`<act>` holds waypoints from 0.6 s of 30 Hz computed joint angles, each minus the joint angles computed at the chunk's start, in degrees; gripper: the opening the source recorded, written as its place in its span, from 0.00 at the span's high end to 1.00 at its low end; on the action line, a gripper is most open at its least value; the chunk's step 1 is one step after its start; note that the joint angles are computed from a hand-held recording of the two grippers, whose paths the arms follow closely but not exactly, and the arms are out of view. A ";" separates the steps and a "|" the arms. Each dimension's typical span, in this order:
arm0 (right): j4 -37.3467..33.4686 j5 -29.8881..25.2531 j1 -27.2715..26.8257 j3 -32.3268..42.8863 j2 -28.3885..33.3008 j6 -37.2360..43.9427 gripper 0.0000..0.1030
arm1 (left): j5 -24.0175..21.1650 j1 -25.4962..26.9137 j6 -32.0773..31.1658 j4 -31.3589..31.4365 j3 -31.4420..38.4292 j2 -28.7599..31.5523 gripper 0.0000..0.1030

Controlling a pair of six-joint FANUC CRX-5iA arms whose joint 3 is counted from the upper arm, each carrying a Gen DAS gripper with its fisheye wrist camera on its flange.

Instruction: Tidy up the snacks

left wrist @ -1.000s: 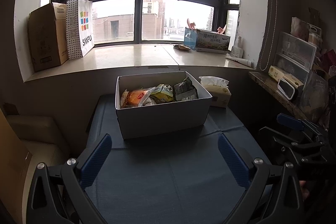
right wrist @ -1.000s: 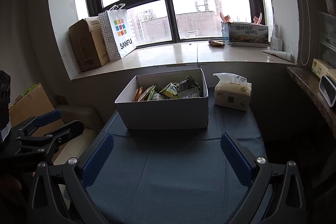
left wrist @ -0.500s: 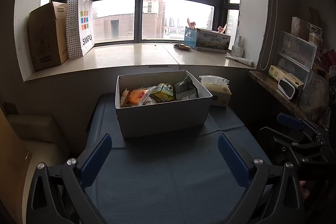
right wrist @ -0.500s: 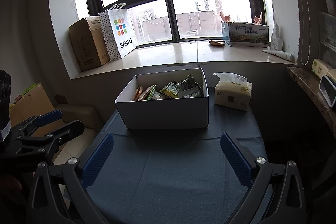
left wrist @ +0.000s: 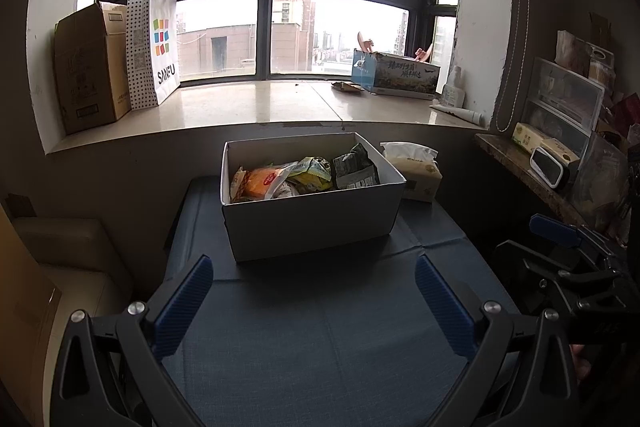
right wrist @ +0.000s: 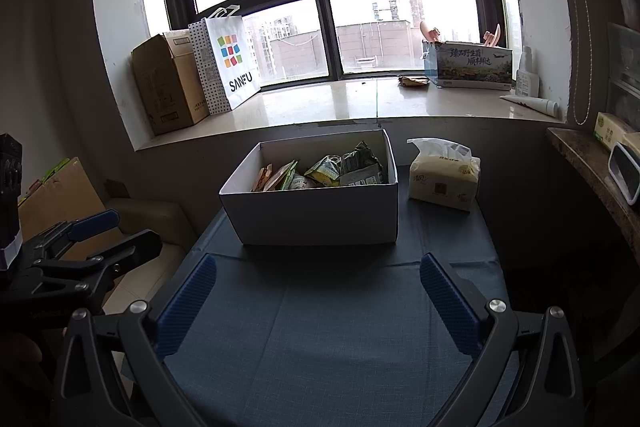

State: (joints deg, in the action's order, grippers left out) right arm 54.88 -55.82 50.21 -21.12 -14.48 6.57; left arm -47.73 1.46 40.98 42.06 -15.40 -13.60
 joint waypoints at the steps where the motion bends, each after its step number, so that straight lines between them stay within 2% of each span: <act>1: 0.00 0.00 0.00 0.00 0.00 0.00 0.00 | 0.03 0.00 -0.04 0.03 -0.03 -0.02 0.00; 18: -0.31 0.18 -0.07 -0.17 0.02 0.26 0.00 | -0.39 0.07 -0.76 0.29 0.03 0.07 0.00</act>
